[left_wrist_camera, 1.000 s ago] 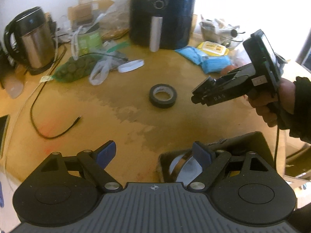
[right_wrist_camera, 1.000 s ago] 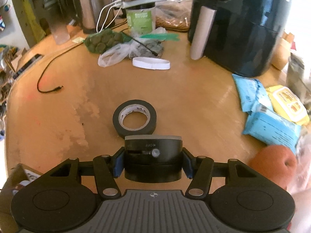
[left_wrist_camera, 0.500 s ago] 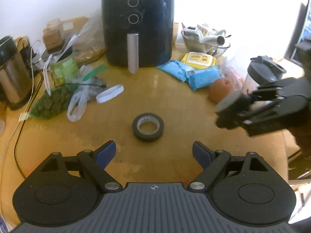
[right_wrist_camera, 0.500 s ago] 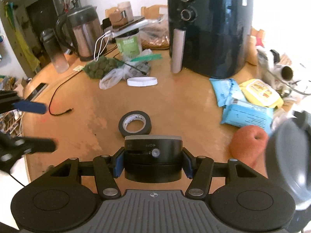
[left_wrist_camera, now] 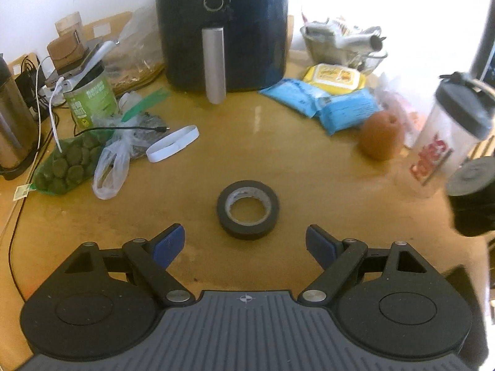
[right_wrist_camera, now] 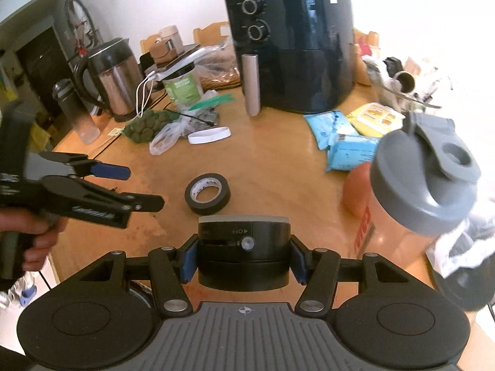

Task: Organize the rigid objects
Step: 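Lift the black wheel with the right tool while the left tool reaches the black tape roll, then grasp the black tape roll with the left tool while the right tool holds the wheel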

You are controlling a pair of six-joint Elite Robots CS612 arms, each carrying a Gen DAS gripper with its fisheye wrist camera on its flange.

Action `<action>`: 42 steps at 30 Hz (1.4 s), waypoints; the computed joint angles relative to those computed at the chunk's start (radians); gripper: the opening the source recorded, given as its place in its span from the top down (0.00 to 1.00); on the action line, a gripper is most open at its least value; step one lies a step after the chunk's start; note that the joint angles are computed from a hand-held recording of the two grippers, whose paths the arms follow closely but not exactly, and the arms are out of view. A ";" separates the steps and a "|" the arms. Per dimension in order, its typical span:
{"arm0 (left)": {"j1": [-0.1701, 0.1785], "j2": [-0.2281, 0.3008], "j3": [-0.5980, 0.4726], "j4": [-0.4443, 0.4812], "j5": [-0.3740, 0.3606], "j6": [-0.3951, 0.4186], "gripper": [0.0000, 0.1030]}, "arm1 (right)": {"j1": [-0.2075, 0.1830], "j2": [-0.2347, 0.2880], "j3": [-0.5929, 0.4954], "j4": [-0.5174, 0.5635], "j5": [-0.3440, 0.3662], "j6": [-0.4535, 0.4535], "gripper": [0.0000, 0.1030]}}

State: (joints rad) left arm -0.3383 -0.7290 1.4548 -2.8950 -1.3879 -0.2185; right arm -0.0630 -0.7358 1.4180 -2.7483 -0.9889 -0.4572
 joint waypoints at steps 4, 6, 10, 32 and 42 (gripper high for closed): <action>0.006 0.028 -0.038 0.036 -0.006 0.018 0.16 | -0.007 -0.010 0.022 -0.027 -0.005 0.043 0.41; 0.010 0.044 -0.061 0.056 -0.017 0.027 0.16 | -0.011 -0.015 0.033 -0.037 -0.008 0.061 0.41; 0.019 0.077 -0.103 0.084 -0.050 0.025 0.16 | -0.018 -0.025 0.052 -0.056 -0.014 0.091 0.41; 0.033 0.174 -0.256 0.203 -0.079 0.056 0.29 | -0.042 -0.042 0.097 -0.117 -0.050 0.193 0.41; 0.042 0.152 -0.248 0.236 -0.107 0.014 0.30 | -0.041 -0.037 0.088 -0.101 -0.036 0.172 0.41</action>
State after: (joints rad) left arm -0.2968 -0.5767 1.2064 -2.6593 -1.4949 -0.2049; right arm -0.1043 -0.7732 1.5059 -2.8492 -1.0248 -0.2848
